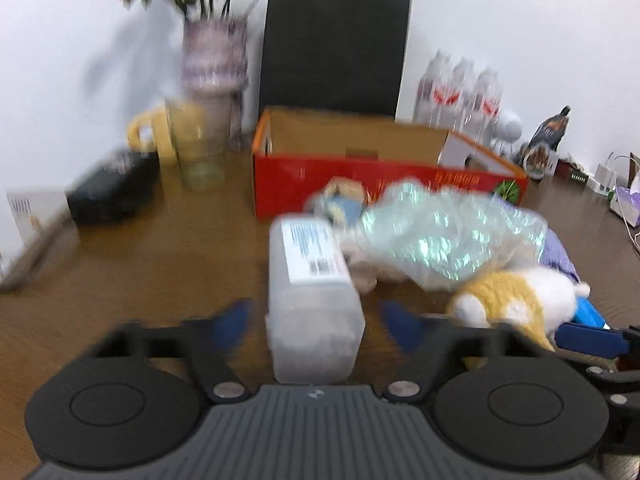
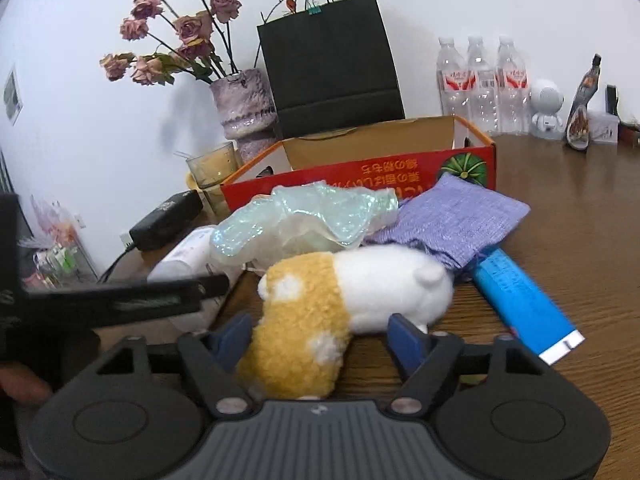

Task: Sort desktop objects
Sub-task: 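Grasp the white cotton-swab container with the left tool while the right tool grasps the plush dog, then carry the container with the left tool while the right tool carries the plush dog into the cardboard box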

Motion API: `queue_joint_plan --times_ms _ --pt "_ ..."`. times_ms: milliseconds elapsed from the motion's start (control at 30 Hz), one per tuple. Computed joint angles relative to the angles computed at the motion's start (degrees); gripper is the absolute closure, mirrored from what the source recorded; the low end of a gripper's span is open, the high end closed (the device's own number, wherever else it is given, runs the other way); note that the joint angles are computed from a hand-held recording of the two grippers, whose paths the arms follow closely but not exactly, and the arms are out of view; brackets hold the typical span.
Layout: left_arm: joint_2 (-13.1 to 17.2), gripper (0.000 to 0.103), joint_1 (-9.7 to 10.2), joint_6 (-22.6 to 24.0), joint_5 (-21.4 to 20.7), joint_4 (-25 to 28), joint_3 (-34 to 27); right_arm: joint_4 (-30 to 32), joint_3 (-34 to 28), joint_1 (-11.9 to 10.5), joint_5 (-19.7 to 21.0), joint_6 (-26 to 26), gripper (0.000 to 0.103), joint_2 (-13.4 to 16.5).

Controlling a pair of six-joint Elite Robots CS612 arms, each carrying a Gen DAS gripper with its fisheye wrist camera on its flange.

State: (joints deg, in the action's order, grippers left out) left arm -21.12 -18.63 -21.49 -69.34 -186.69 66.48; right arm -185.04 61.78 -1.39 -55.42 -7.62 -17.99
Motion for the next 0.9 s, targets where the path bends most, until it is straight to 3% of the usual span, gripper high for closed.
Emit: queue_joint_plan --times_ms 133,233,267,300,433,567,633,733,800,867,900 --pt "0.0 0.058 0.13 -2.3 -0.7 -0.8 0.5 0.7 0.1 0.4 0.3 -2.5 0.033 -0.2" --pt "-0.5 0.059 -0.20 -4.2 0.9 -2.4 1.7 -0.3 0.2 0.7 0.5 -2.9 0.025 -0.2" --pt "-0.7 0.059 -0.34 -4.6 1.7 -2.9 2.1 -0.2 0.3 0.8 0.0 -3.8 0.029 -0.2" --pt "-1.0 0.059 -0.46 -4.9 2.3 -3.6 2.6 0.1 0.3 1.1 -1.4 -5.0 0.046 -0.2" --pt "-2.6 0.059 -1.06 -5.0 3.8 -8.7 5.6 0.5 2.0 1.2 -2.3 -5.2 0.061 -1.5" --pt "-4.7 0.059 -1.01 -4.2 3.2 -14.1 8.1 -3.9 7.1 -0.7 3.5 -5.0 0.068 -4.9" --pt "-5.2 0.059 -0.86 -2.6 2.9 -15.4 7.4 -8.1 8.7 -1.7 5.8 -3.5 0.102 -6.2" --pt "-4.3 0.059 -0.98 2.4 4.0 -15.0 2.9 -16.2 8.8 -2.3 4.4 1.1 0.103 -6.7" --pt "-2.9 0.059 -1.00 4.7 5.1 -13.2 -0.9 -14.0 7.6 -2.2 3.6 -0.5 0.103 -6.5" --pt "-2.0 0.059 -0.88 3.6 4.8 -11.2 -2.7 -10.9 6.5 -2.1 2.9 -2.4 0.092 -6.4" --pt "-1.6 0.059 -0.82 2.9 4.5 -10.5 -3.2 -7.1 6.5 -2.1 2.9 -3.6 0.078 -6.5"
